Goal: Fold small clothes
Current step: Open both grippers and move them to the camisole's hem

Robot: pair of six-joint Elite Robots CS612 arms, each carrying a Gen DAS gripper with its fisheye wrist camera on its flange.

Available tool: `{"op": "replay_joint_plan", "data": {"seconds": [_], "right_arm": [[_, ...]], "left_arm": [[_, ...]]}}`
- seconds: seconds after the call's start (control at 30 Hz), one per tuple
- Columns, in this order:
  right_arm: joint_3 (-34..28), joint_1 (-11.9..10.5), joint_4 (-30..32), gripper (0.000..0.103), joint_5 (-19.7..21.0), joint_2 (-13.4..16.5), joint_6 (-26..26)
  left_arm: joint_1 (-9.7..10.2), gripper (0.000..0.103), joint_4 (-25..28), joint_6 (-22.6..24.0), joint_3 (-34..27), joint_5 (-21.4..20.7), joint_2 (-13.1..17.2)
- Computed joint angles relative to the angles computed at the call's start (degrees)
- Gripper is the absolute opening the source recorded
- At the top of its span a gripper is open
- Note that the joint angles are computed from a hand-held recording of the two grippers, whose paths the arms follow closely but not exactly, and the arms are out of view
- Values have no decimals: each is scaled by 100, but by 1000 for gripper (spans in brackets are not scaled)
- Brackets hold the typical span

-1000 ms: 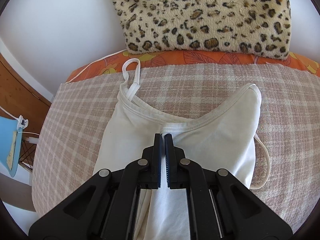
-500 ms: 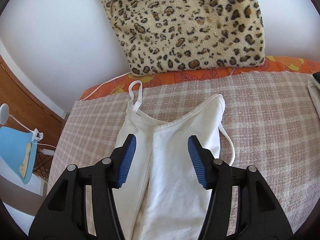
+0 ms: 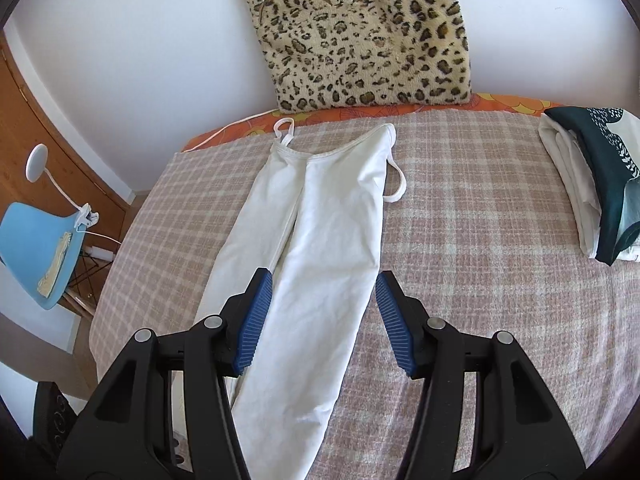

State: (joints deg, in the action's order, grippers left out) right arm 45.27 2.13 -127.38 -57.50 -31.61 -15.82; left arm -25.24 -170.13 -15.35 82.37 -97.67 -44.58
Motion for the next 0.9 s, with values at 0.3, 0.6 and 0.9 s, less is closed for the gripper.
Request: {"op": "replay_joint_plan", "data": {"seconds": [0.3, 0.6, 0.9], "right_arm": [[1929, -177, -457, 57, -93, -901, -365], [2301, -100, -233, 57, -177, -1001, -621], [2535, 34, -599, 57, -623, -1083, -911]], "left_arm": [[-21, 27, 263, 747, 94, 703, -104], [78, 27, 527, -111, 169, 600, -103], [11, 8, 398, 287, 210, 931, -74]]}}
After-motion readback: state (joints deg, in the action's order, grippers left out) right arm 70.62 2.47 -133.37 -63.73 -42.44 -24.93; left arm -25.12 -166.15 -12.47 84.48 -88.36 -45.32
